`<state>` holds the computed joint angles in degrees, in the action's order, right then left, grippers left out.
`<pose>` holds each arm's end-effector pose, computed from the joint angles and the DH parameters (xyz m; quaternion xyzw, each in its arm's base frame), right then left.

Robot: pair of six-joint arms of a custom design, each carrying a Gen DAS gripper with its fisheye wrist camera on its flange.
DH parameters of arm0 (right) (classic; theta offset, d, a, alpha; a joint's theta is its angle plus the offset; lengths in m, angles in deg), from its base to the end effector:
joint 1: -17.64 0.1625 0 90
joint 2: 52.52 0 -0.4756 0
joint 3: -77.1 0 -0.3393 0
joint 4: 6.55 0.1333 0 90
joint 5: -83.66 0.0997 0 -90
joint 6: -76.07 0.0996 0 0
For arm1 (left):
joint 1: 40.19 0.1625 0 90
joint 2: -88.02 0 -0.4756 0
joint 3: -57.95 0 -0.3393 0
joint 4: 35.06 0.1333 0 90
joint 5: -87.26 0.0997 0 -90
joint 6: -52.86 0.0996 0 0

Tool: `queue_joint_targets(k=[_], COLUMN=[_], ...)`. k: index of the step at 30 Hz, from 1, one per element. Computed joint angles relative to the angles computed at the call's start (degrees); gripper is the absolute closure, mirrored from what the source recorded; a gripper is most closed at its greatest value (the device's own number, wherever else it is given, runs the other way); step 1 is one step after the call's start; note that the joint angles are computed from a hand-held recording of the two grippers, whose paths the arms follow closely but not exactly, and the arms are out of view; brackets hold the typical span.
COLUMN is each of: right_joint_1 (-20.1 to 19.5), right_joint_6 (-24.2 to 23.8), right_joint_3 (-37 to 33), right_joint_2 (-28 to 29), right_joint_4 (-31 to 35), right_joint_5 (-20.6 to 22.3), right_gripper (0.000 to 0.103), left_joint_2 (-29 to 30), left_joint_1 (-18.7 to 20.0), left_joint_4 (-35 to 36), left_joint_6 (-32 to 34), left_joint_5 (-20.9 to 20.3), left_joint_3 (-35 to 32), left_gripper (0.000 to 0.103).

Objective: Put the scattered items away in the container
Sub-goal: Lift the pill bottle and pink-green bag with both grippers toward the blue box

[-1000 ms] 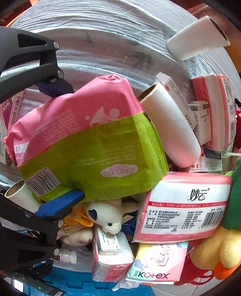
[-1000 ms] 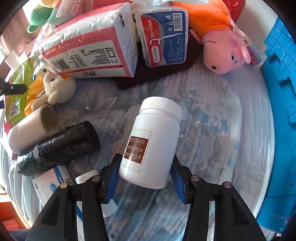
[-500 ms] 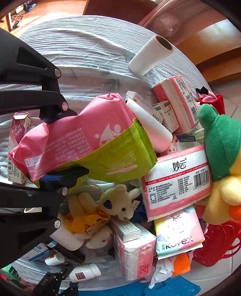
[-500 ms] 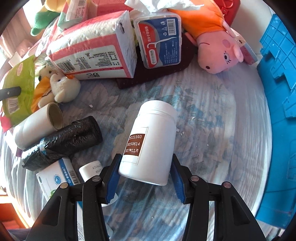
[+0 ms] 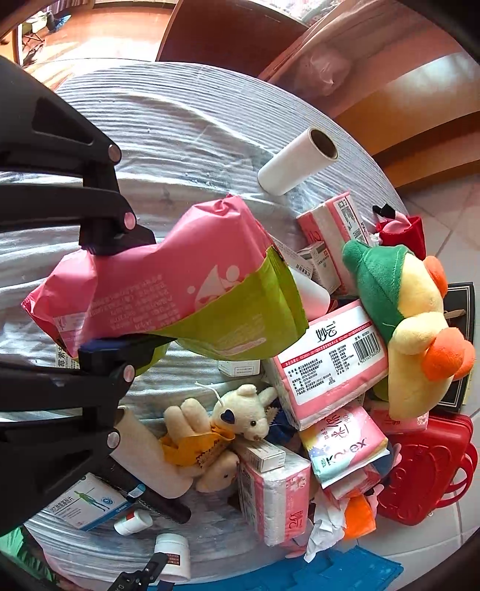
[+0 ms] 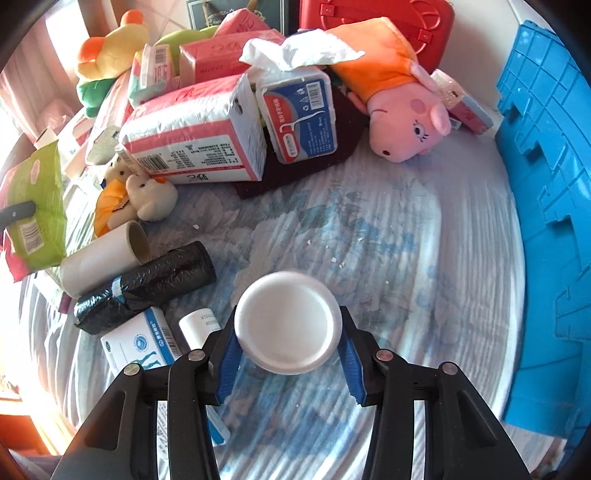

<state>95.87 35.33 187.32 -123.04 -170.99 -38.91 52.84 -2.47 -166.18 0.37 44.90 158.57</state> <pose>-0.0341 -0.5541 0.3820 0.1481 -0.9079 0.1386 0.3668 -0.3425 -0.5264 0.0257 0.0834 0.8944 -0.1951 0.3936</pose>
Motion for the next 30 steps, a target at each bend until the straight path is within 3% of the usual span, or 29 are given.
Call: queue_joint_targets(k=[5, 8, 30], right_joint_1=[-0.48, -0.34, 2.89], right_joint_6=[-0.33, -0.04, -0.51], right_joint_3=[6.73, 6.97, 0.55], right_joint_2=[-1.88, -3.18, -15.84], right_joint_4=[-6.01, -5.27, 8.13], right_joint_5=[1.83, 2.92, 11.72], right_gripper=[0.057, 0.057, 0.057], left_joint_2=[-0.60, -0.72, 1.89], left_joint_1=[-0.09, -1.08, -8.45], left_joint_4=[-0.41, 0.37, 5.30], left_joint_6=[-0.10, -1.00, -2.62], left_joint_5=[0.81, 1.16, 5.57], left_joint_3=[-0.07, -0.71, -12.18], left_gripper=[0.071, 0.071, 0.071])
